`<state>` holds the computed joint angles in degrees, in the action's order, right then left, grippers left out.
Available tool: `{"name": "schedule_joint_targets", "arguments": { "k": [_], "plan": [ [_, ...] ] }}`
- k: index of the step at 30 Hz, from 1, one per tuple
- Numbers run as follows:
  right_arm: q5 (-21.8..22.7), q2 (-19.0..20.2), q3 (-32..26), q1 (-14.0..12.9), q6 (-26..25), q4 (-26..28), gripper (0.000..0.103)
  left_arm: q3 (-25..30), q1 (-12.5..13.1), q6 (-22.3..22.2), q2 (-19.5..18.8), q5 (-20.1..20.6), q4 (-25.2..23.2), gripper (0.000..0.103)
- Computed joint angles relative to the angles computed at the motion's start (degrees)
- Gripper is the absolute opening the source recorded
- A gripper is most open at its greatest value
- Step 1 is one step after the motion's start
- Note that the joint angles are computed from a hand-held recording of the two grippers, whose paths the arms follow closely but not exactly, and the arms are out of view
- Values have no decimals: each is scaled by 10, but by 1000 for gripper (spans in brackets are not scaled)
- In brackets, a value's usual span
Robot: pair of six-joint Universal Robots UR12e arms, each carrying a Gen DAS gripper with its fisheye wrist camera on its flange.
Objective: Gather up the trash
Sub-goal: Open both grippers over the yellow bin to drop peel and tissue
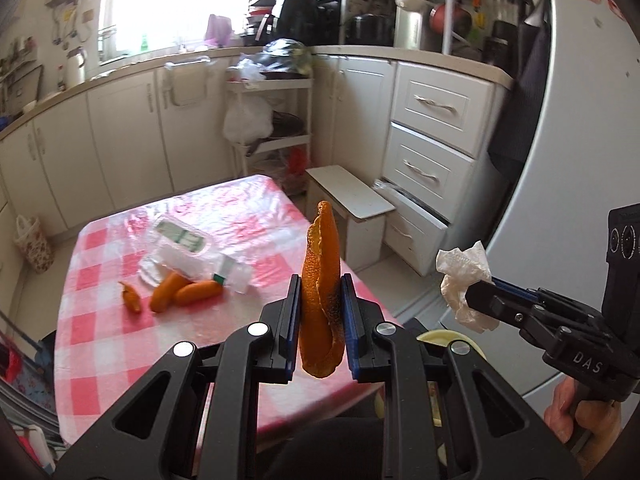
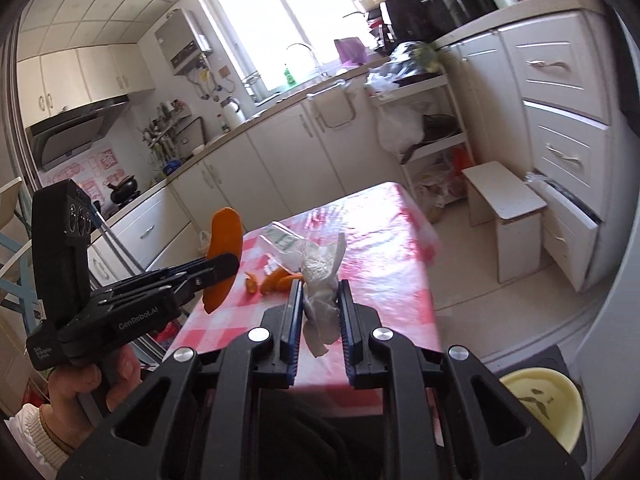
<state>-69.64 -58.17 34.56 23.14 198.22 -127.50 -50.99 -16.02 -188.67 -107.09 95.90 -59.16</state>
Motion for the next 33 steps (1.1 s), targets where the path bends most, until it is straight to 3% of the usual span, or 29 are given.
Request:
{"name": "schedule_joint_targets", "arguments": {
  "k": [6, 12, 21, 24, 27, 29, 33],
  "plan": [
    [-41, -49, 95, -15, 29, -10, 19, 30, -20, 12, -22, -24, -30, 18],
    [-76, -90, 178, -31, 66, 14, 19, 94, -34, 10, -66, -86, -93, 18],
    [-85, -103, 224, -44, 101, 56, 20, 228, -57, 0, -164, -148, -248, 19],
    [-92, -108, 236, -47, 111, 74, 35, 246, -63, -3, -182, -148, -275, 26],
    [-97, -118, 251, -52, 127, 76, 41, 250, -71, 1, -190, -113, -286, 46],
    [-101, -123, 257, -55, 135, 75, 44, 239, -73, -3, -184, -96, -262, 62],
    [-111, -126, 253, -55, 141, 69, 52, 203, -76, -5, -165, -68, -211, 74]
  ]
}}
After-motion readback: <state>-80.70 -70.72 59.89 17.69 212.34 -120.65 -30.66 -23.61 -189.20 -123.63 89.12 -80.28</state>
